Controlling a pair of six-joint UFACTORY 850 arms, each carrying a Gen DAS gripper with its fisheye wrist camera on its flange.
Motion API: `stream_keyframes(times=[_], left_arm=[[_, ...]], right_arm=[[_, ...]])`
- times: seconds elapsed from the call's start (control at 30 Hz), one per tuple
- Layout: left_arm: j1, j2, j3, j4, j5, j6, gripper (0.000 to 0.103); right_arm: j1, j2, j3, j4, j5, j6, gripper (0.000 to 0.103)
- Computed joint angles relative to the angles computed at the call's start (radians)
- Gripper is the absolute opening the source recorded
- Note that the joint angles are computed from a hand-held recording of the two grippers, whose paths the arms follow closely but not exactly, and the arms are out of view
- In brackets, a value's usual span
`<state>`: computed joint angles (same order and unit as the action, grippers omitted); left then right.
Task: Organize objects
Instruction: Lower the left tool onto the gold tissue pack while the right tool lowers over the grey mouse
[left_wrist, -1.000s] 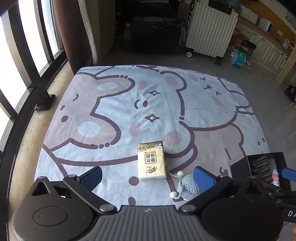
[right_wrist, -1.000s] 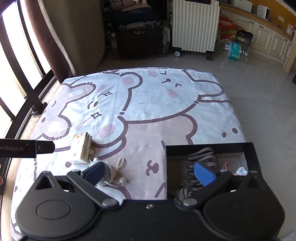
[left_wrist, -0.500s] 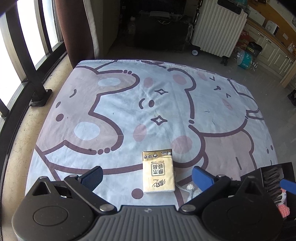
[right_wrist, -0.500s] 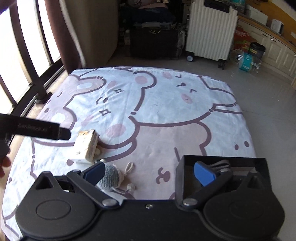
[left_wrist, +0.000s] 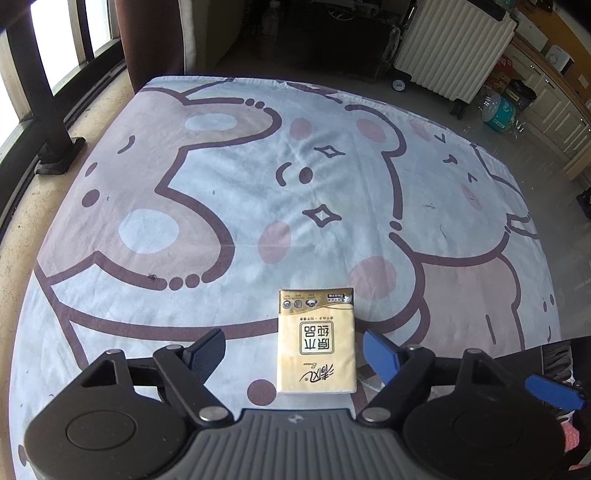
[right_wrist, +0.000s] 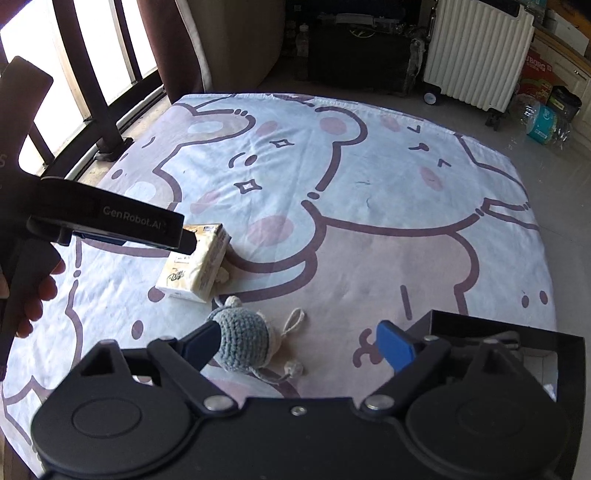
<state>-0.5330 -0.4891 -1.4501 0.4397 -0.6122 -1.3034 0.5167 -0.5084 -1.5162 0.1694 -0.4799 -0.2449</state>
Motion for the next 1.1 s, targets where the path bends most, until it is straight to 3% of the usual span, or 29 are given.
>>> stream_keyframes(times=[0.5,0.7,0.87,1.1], left_arm=[[0.028,-0.030,-0.009,-0.090,0.026,0.081,0.076],[0.040,-0.028,0.005,-0.120,0.063,0.063,0.076],[0.039,-0.036,-0.007,-0.147,0.063,0.094,0.073],[0.031,-0.061,-0.043,-0.198,0.028,0.185,0.070]], right_arm=[[0.021,-0.076,-0.057,0.012,-0.046,-0.026,0.087],[0.025,-0.101,-0.080,0.077,-0.068,-0.081,0.079],[0.018,-0.111,-0.096,0.175,-0.119,-0.176,0.057],[0.019,-0.100,-0.087,0.162,-0.132,-0.187,0.056]])
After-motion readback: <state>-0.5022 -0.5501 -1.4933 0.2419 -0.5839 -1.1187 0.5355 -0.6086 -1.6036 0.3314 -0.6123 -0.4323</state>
